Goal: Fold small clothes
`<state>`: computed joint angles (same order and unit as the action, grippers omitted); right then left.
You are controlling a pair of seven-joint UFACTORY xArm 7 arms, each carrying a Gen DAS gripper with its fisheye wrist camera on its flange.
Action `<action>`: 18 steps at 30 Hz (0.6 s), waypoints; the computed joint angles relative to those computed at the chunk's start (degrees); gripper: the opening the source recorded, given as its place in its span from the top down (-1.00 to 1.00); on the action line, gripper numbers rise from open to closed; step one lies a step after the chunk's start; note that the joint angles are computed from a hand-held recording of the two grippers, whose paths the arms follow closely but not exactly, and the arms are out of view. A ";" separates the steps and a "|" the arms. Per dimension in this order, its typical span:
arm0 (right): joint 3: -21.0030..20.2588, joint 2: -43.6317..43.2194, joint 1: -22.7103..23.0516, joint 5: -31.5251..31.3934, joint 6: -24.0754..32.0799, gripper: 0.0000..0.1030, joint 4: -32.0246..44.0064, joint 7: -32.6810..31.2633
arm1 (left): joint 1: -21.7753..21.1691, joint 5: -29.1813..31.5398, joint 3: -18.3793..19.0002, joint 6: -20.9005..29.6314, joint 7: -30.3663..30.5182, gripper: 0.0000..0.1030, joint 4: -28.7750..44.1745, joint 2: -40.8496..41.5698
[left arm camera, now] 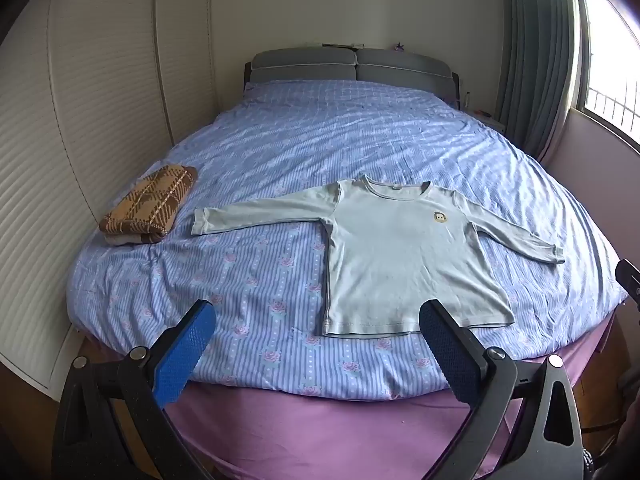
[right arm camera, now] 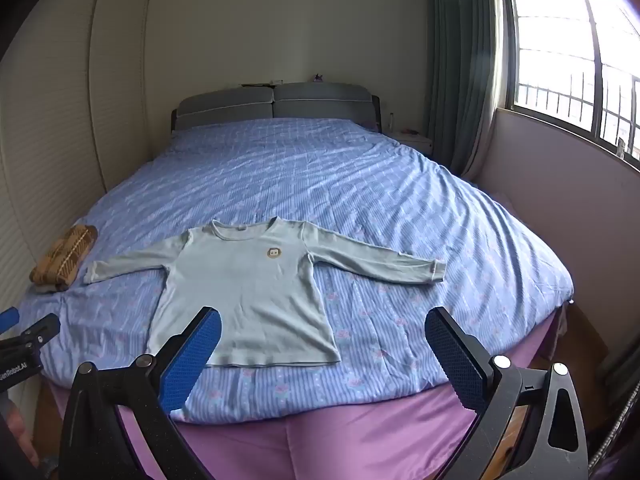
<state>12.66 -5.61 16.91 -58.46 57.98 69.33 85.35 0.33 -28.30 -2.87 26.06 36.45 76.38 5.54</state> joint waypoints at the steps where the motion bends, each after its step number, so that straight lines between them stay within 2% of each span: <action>1: -0.01 -0.14 -0.04 -0.55 -0.40 -0.98 -0.25 0.62 | 0.02 -0.04 -0.02 0.02 0.17 -1.00 0.03 0.01; 6: 0.08 -0.23 -0.07 -0.19 -0.17 -0.98 -0.22 0.35 | 0.73 -3.24 -0.25 0.90 4.00 -1.00 0.69 0.39; 11: 0.10 -0.23 -0.07 0.07 -0.03 -0.98 -0.12 0.22 | -0.30 -0.97 -0.21 -1.91 1.51 -1.00 -1.37 -0.69; 18: 0.14 -0.52 -0.25 -0.71 -0.51 -0.98 -1.03 1.49 | -0.56 -0.37 0.09 -0.56 1.16 -1.00 -1.32 -0.77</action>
<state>12.79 -6.13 16.66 -59.17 57.47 68.30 86.84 -0.23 -28.67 -2.78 25.50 37.61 75.07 4.77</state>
